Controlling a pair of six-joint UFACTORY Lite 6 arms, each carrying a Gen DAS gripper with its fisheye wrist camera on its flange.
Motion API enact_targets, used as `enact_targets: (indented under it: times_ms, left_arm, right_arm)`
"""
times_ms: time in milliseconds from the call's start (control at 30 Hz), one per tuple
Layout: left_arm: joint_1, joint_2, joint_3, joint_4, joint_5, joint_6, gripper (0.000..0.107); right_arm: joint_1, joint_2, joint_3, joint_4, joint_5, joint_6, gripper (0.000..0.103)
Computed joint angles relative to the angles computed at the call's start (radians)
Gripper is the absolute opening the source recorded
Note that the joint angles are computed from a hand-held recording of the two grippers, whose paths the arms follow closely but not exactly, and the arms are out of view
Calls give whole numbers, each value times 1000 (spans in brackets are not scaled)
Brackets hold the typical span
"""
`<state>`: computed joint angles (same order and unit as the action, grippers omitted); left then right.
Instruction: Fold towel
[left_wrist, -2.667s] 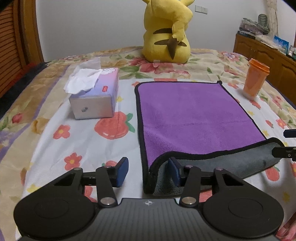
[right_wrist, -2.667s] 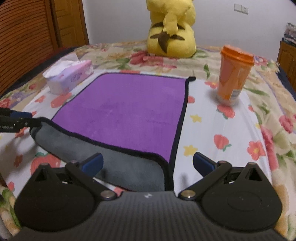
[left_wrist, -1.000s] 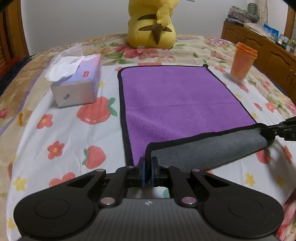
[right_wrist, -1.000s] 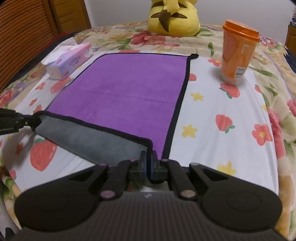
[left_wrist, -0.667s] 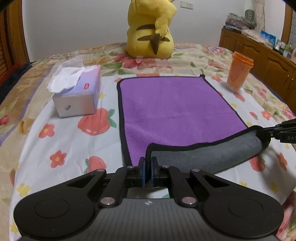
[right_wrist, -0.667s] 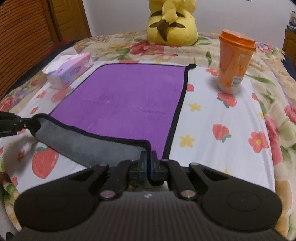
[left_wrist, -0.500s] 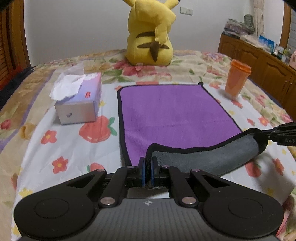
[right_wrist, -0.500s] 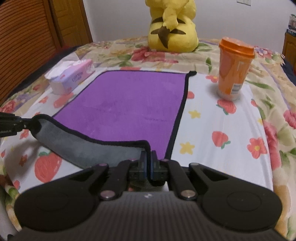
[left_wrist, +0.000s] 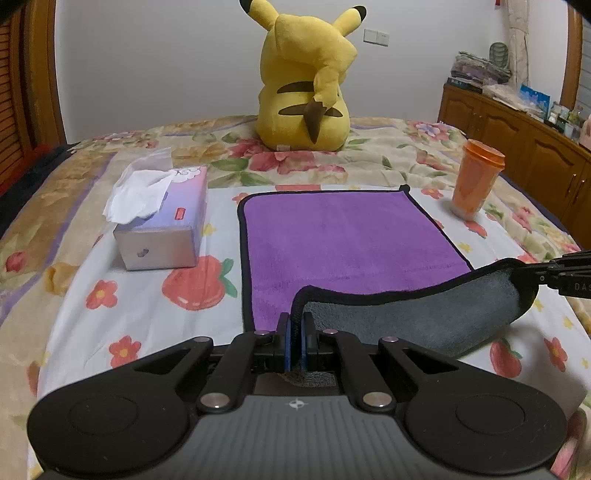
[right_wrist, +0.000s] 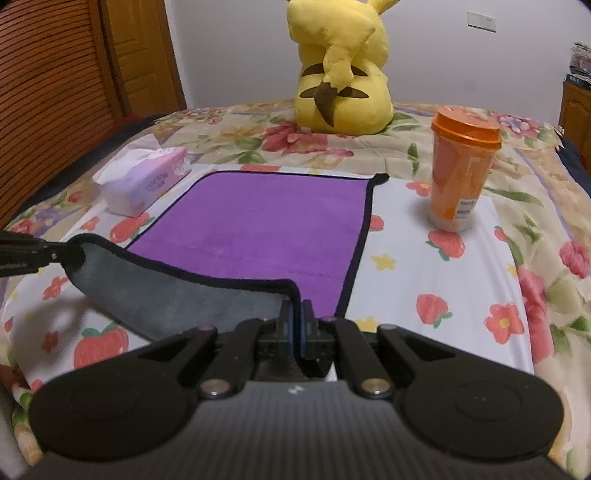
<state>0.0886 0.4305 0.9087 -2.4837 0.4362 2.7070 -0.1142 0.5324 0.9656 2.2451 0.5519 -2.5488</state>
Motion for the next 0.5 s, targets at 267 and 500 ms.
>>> enact_targets:
  times_ms: [267, 500]
  left_arm:
    - [-14, 13, 34, -11, -8, 14, 8]
    - [-21, 42, 81, 8, -17, -5, 8]
  right_arm:
    - [2, 12, 30, -12, 15, -14, 4]
    - [0, 52, 81, -20, 11, -10, 4]
